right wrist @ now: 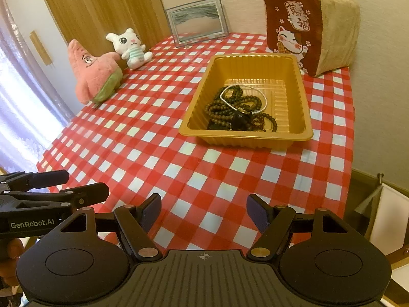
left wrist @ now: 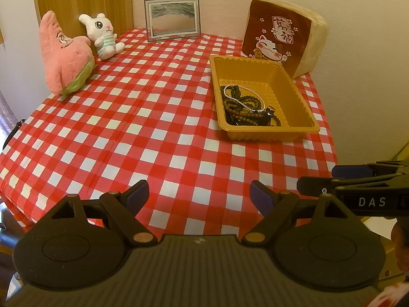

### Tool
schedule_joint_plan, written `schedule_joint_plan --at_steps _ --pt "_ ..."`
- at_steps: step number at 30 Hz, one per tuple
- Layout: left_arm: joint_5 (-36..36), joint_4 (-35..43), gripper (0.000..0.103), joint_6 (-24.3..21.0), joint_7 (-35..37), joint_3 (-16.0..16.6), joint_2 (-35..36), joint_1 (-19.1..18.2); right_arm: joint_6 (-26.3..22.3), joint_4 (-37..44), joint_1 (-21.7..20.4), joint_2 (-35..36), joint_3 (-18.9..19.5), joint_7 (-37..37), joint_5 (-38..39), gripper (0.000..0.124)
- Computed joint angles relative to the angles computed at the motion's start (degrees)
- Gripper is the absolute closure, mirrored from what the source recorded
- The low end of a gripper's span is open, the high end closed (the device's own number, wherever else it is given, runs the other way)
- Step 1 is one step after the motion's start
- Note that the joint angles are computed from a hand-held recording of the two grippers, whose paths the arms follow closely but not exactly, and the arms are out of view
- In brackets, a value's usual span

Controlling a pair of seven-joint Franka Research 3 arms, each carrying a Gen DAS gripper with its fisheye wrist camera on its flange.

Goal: Organize jewelry

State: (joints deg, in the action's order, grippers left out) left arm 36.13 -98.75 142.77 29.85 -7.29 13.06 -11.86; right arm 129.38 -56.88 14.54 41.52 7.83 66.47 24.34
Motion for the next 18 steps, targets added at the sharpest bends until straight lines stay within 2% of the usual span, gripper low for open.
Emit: schedule_joint_plan --at_steps 18 --pt "-0.05 0.48 0.018 0.20 0.46 0.03 0.33 0.03 0.20 -0.06 0.09 0.00 -0.01 0.10 -0.06 0.050"
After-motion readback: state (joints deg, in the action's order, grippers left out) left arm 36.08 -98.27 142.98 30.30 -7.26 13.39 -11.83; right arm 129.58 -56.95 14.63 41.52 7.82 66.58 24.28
